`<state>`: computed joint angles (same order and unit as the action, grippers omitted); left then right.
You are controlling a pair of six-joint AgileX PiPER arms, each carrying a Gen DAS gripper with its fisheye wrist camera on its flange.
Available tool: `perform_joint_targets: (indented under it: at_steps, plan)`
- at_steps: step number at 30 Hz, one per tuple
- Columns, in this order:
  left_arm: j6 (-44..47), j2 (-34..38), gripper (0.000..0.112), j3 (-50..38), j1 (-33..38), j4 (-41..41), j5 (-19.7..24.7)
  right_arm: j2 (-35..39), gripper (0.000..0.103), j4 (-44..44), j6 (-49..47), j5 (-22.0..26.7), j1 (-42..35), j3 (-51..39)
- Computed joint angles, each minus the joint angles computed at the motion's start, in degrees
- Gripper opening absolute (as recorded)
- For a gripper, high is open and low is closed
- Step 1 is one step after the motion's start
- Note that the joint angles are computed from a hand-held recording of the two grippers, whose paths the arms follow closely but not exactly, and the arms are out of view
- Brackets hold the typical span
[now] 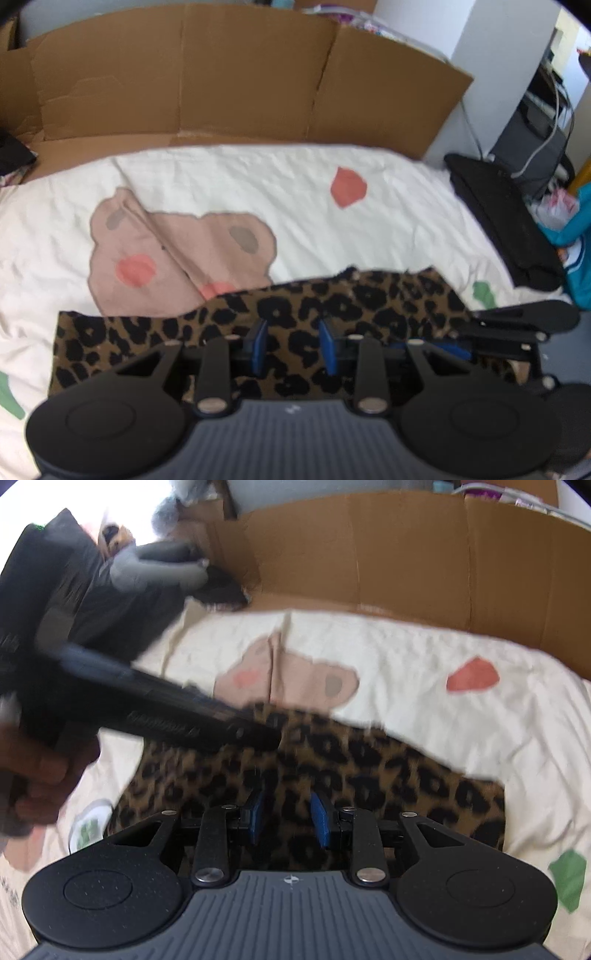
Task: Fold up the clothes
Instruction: 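Release the folded trousers with both tools and lay them flat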
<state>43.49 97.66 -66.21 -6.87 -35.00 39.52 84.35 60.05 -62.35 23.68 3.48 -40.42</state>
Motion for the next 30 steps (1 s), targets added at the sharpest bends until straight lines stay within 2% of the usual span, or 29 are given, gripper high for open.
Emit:
perform_joint_targets:
  at_steps: [2,8,11,18,24,30]
  plan:
    - [-1.28,0.74,0.027,0.14,-0.47,2.18,-0.83,-0.35,0.035,1.31,-2.48,0.72,-1.48,1.85]
    - [-1.57,1.87,0.026,-1.05,-0.49,3.44,-0.25,-3.17,0.035,0.38,-6.94,4.56,-8.1,6.04]
    - [-2.44,2.44,0.022,-1.64,-0.08,3.23,-0.16,-4.81,0.035,-1.4,-7.67,6.83,-11.99,7.42]
    - [-3.59,3.36,0.021,-2.89,-0.24,4.04,0.23,-9.55,0.035,-7.68,-6.97,10.48,-20.09,10.8]
    - [-7.94,1.59,0.018,-3.81,-0.67,7.23,0.6,-15.99,0.035,-17.3,3.28,9.98,-23.21,12.6]
    - [-4.33,-2.36,0.018,-2.84,1.26,5.24,5.32,-21.84,0.035,-17.25,6.36,13.73,-24.57,12.65]
